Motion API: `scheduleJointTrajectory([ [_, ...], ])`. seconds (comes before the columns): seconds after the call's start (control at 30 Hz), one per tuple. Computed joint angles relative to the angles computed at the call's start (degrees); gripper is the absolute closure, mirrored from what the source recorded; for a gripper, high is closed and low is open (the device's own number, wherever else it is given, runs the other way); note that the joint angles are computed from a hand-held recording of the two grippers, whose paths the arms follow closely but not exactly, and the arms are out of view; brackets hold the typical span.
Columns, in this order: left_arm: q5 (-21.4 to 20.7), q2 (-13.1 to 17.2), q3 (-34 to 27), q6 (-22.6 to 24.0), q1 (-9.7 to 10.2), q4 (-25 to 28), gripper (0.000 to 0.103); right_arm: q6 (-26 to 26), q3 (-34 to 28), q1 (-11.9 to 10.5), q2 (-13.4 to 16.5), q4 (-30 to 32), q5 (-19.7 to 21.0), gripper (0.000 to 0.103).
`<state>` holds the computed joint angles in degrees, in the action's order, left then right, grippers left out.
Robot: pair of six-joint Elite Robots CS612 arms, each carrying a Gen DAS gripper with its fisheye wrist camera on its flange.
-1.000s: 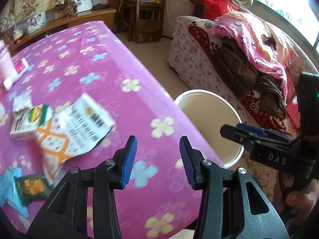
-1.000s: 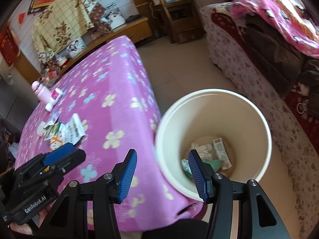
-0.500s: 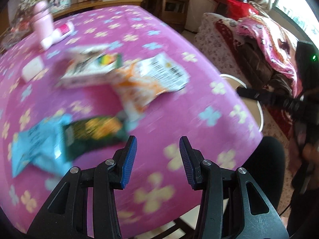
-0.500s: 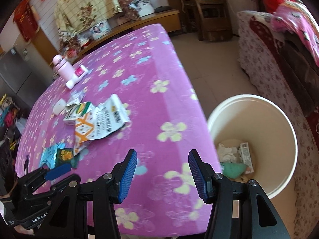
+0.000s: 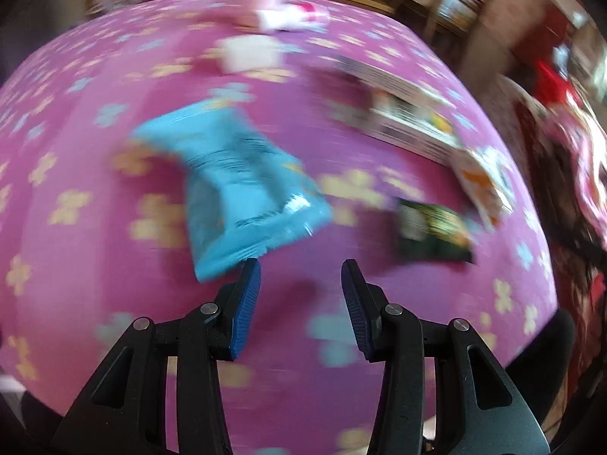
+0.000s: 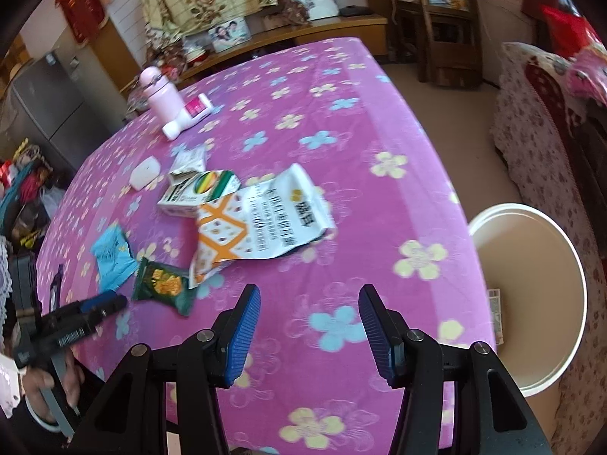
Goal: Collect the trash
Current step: 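Move both open tools back over the snack packets on the table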
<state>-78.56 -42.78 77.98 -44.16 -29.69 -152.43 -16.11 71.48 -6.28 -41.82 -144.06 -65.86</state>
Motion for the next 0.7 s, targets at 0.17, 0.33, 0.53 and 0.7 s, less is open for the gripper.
scheduleJointTrajectory([
  [0.17, 2.8, -2.5, 4.2, -4.8, 1.5, -1.5, 0.061, -2.7, -1.0, 1.2, 0.3, 2.9, 2.2, 0.049],
  [0.33, 3.6, -4.6, 7.8, -5.1, 1.95, -6.0, 0.061, -6.6, -1.5, 2.6, 0.5, 5.5, 5.6, 0.039],
  [0.53, 0.7, -3.7, 5.7, -3.8, 2.29, -8.5, 0.039, -17.6, -3.2, 5.4, 1.3, 10.8, 6.3, 0.03],
  [0.7, -0.3, -1.2, 1.4, -2.8, 2.7, -6.0, 0.038, -25.0, -5.2, 7.2, 2.8, 12.0, 2.4, 0.03],
])
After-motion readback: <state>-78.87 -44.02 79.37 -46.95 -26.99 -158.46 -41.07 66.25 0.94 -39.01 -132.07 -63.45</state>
